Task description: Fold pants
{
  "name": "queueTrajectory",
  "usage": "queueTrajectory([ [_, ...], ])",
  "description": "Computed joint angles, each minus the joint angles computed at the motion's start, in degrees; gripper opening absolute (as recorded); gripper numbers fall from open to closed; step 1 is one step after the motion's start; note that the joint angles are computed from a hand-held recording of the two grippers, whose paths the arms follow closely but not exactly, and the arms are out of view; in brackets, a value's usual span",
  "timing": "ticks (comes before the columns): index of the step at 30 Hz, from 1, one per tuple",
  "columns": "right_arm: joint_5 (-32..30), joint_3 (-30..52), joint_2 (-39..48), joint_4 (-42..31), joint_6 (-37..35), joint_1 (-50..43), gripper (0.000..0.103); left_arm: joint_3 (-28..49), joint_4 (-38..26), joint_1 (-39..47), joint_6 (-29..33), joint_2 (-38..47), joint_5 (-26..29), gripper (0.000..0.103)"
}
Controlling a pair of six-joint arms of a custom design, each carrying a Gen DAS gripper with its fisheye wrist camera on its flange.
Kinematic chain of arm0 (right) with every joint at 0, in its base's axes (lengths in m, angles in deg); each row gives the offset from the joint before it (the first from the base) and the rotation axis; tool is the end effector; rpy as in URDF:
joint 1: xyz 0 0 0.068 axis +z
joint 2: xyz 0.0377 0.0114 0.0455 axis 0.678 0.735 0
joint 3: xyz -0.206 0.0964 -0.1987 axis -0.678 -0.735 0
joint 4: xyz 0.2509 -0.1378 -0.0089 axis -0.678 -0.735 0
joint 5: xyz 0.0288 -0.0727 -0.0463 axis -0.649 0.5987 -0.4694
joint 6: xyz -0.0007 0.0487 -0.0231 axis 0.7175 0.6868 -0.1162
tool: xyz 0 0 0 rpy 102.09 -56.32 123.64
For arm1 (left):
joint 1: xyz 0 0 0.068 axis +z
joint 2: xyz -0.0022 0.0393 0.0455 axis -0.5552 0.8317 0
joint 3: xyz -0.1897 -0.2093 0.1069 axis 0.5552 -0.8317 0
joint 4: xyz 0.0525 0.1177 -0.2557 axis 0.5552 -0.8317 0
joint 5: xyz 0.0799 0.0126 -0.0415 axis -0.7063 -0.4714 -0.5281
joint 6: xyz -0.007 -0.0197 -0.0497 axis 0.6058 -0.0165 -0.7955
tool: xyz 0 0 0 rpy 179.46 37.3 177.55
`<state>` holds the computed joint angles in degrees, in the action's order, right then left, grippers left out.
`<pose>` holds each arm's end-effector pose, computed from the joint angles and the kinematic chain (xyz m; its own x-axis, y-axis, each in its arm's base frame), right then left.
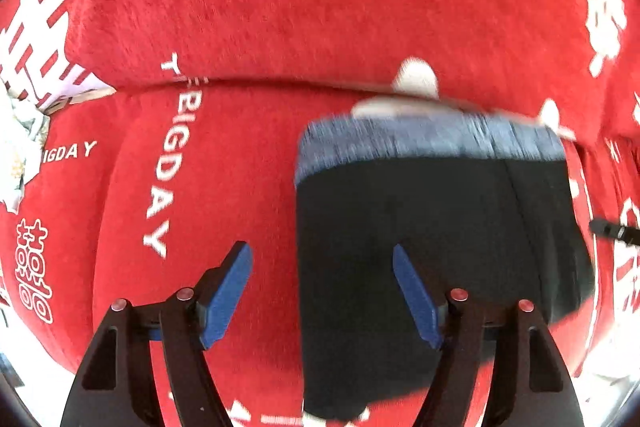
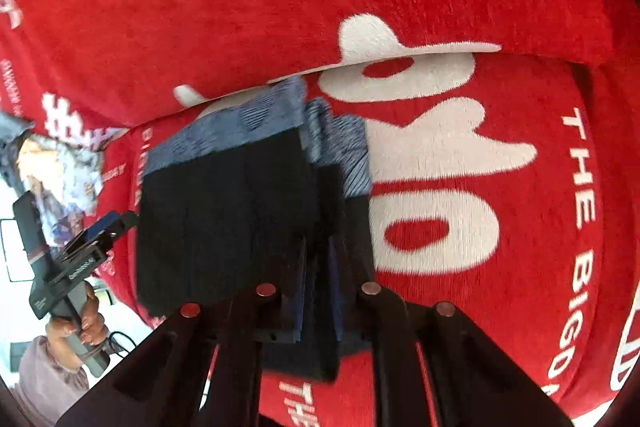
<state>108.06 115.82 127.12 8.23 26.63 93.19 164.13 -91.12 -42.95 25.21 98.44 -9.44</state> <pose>0.2076 0.2278 0.2469 -0.3249 0.9226 -0.2081 0.7506 0.3854 0.5367 0.4491 -0.0799 0.2546 -0.4116 0.8843 -0.2205 0.9080 0.4187 -0.0161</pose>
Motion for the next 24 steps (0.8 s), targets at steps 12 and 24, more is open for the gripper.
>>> queueTrajectory([
  [12, -1.9, 6.7, 11.1, -0.3, 3.7, 3.9, 0.012, -9.3, 4.7, 1.3, -2.4, -3.4, -5.6, 0.084],
  [24, -4.8, 9.0, 11.5, -2.7, 4.3, 3.3, 0.012, -12.3, 9.5, 0.6, -3.1, -5.4, -9.4, 0.102],
])
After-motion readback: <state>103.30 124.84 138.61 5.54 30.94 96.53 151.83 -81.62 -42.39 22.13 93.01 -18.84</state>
